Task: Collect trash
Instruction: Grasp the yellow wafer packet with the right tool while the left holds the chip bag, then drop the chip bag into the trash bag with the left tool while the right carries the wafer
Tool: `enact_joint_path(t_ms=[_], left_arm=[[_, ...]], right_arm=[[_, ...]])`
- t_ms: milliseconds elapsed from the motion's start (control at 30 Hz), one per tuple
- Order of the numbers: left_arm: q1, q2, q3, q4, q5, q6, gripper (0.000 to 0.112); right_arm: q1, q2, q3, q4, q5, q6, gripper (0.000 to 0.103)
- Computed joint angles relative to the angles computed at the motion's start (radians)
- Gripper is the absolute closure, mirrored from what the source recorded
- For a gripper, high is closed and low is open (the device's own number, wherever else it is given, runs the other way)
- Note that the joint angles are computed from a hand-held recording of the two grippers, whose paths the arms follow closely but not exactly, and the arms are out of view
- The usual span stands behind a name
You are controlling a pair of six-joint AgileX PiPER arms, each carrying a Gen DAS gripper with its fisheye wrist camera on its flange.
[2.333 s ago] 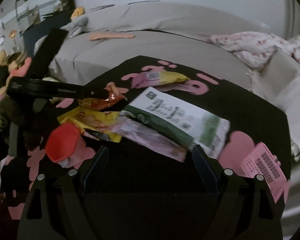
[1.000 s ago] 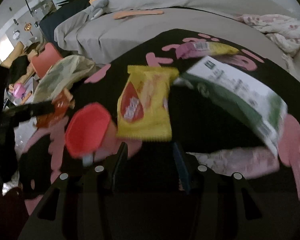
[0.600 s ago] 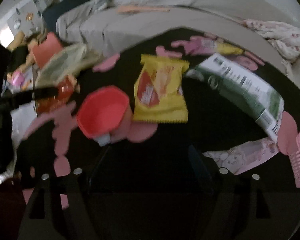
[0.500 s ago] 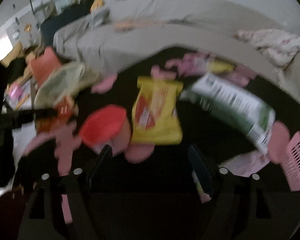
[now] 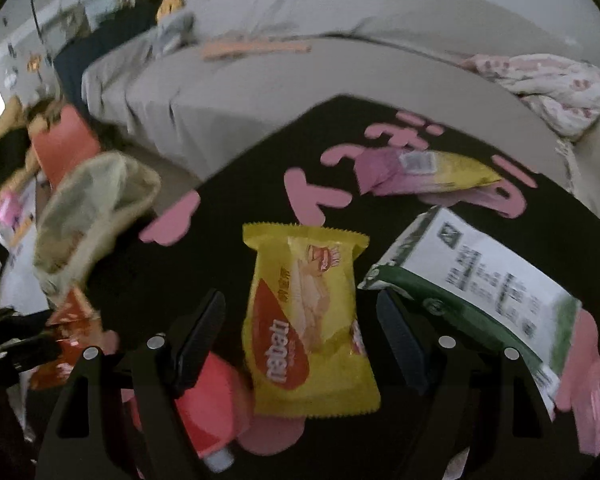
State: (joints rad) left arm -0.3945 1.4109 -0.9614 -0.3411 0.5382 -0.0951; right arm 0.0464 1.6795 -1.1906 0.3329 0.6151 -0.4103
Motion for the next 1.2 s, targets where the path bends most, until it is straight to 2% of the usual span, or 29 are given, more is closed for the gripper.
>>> enact_joint_path(t_ms=[100, 167, 200, 233, 367, 567, 767, 1000, 1200], left_arm=[[-0.003, 0.001, 0.004, -0.018, 0.003, 0.016, 0.075], [-0.003, 0.002, 0.006, -0.027, 0.004, 0.024, 0.075], [-0.004, 0.003, 0.007, -0.029, 0.004, 0.025, 0.075], [-0.004, 0.003, 0.008, -0.035, 0.005, 0.029, 0.075], [-0.012, 0.009, 0.004, -0.031, 0.007, 0.023, 0.074], [-0.041, 0.008, -0.001, -0.021, 0.007, 0.011, 0.074], [-0.068, -0.001, -0.003, -0.011, 0.011, -0.007, 0.074], [-0.112, -0.007, -0.020, 0.025, 0.018, -0.046, 0.074], [-0.159, -0.030, -0.034, 0.090, 0.030, -0.107, 0.075]], right_arm=[[0.022, 0.052, -0.035, -0.092, 0.014, 0.084, 0.029], [0.010, 0.063, -0.038, -0.059, 0.024, 0.066, 0.045], [0.006, 0.055, -0.029, -0.052, 0.017, 0.064, 0.048], [-0.003, 0.050, -0.025, -0.027, 0.025, 0.044, 0.055], [-0.039, -0.008, 0.027, 0.016, 0.034, 0.001, 0.064], [-0.131, -0.137, 0.136, 0.125, 0.068, -0.122, 0.066], [-0.216, -0.313, 0.256, 0.142, 0.096, -0.188, 0.066], [-0.395, -0.491, 0.359, 0.185, 0.175, -0.292, 0.066], [-0.565, -0.566, 0.393, 0.287, 0.267, -0.409, 0.066]])
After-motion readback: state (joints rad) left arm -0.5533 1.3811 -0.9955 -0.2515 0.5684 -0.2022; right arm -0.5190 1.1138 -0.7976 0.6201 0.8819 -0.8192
